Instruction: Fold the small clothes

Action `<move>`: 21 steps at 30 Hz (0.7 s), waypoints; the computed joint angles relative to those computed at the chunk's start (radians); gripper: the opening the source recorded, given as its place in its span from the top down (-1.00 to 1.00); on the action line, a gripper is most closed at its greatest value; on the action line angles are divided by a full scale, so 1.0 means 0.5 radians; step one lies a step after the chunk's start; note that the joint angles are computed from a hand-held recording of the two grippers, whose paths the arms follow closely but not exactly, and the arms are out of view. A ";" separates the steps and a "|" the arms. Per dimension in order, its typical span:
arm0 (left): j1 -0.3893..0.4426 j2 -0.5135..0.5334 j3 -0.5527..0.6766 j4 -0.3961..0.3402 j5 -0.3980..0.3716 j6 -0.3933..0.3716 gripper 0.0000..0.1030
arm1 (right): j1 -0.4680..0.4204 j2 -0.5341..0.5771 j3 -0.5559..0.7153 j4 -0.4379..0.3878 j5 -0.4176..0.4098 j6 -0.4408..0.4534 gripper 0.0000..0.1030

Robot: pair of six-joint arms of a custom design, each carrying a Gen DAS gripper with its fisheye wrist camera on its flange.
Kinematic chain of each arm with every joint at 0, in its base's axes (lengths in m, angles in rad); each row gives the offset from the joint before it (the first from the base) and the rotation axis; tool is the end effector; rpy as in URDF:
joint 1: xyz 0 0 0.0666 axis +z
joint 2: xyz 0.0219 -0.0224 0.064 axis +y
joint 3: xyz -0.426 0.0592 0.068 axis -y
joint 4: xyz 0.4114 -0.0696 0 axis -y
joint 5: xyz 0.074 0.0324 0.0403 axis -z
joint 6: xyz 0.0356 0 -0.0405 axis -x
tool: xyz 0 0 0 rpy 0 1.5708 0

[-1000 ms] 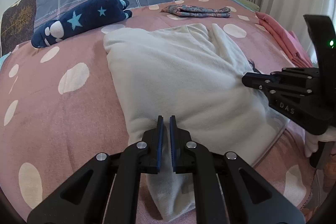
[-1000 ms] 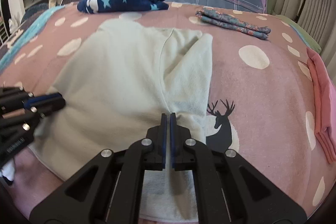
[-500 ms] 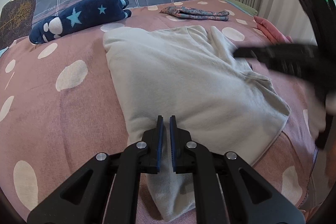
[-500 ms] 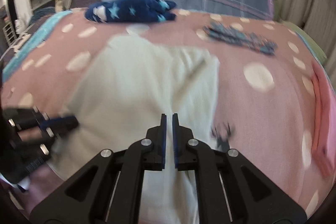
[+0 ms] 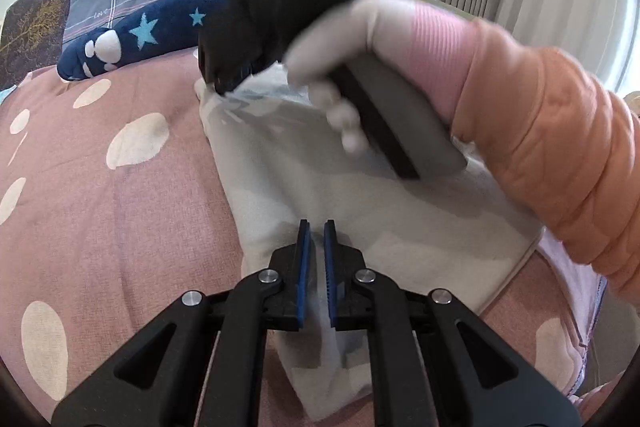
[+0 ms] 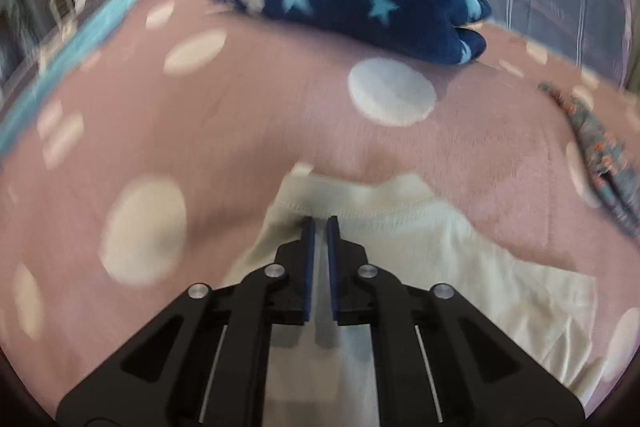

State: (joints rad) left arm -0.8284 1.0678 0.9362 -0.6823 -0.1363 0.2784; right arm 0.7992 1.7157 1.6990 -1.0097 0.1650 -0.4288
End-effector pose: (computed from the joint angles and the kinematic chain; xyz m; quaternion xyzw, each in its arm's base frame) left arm 0.2459 -0.2614 0.4031 0.2275 0.8991 -0.1399 0.3469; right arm 0.4357 0.4389 0.4420 -0.1550 0.9476 0.0895 0.2647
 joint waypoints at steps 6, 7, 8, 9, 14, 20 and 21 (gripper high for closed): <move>0.040 -0.008 -0.012 0.024 0.093 0.022 0.84 | -0.025 -0.197 -0.146 0.176 -0.172 0.008 0.80; 0.041 -0.008 -0.012 0.023 0.096 0.022 0.84 | -0.035 -0.233 -0.183 0.207 -0.313 0.018 0.80; 0.039 -0.007 -0.010 0.021 0.090 0.021 0.84 | -0.021 -0.223 -0.185 0.184 -0.370 0.035 0.78; 0.031 -0.006 -0.008 0.017 0.074 0.020 0.84 | -0.005 -0.197 -0.164 0.122 -0.357 0.063 0.68; -0.010 -0.006 -0.003 -0.001 -0.012 0.012 0.83 | 0.000 -0.274 -0.267 0.125 -0.208 -0.072 0.58; -0.034 -0.095 -0.027 -0.016 -0.031 0.125 0.81 | -0.092 -0.802 -0.670 0.238 -0.148 -0.169 0.54; -0.052 -0.130 -0.034 -0.029 -0.036 0.131 0.80 | -0.090 -0.914 -0.773 0.240 -0.162 -0.202 0.54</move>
